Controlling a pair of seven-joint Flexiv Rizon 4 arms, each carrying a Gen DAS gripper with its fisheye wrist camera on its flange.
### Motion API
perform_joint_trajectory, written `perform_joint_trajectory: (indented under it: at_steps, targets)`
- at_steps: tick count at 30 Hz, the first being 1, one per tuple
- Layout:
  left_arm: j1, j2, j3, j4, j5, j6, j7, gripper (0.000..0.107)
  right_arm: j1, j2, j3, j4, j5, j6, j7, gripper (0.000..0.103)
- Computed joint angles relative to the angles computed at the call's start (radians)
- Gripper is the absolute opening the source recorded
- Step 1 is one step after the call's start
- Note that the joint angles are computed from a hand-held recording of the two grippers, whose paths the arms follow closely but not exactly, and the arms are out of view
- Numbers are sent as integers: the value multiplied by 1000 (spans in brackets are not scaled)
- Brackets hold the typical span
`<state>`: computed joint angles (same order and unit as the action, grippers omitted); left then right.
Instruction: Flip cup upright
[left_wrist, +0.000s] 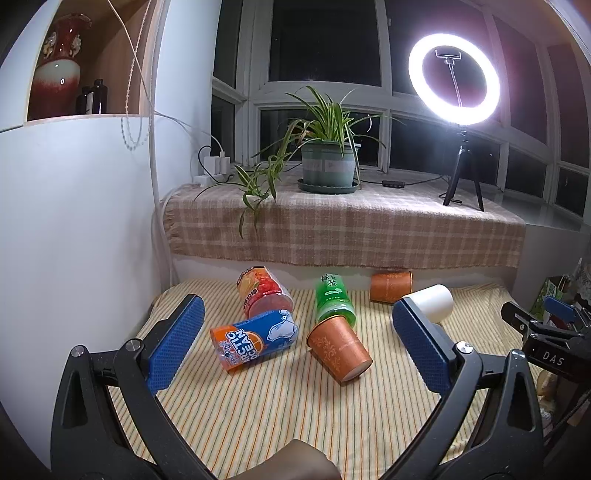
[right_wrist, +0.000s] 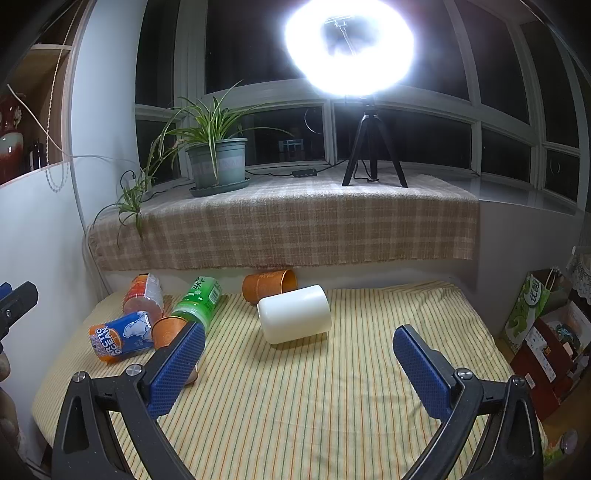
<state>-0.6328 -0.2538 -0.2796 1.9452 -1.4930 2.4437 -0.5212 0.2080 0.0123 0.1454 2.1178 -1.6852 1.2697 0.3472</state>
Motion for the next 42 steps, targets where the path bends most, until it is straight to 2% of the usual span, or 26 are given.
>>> perform_joint_trajectory:
  at_steps: [20,42]
  targets:
    - [5,-15,-6,-24,-13,-4,29,103,-2,-7,-3,-4,2,-6,4,103]
    - [7,-35,-5,-25,1,-4,15,103,-2,-32,-8,-13,21,10,-12,103]
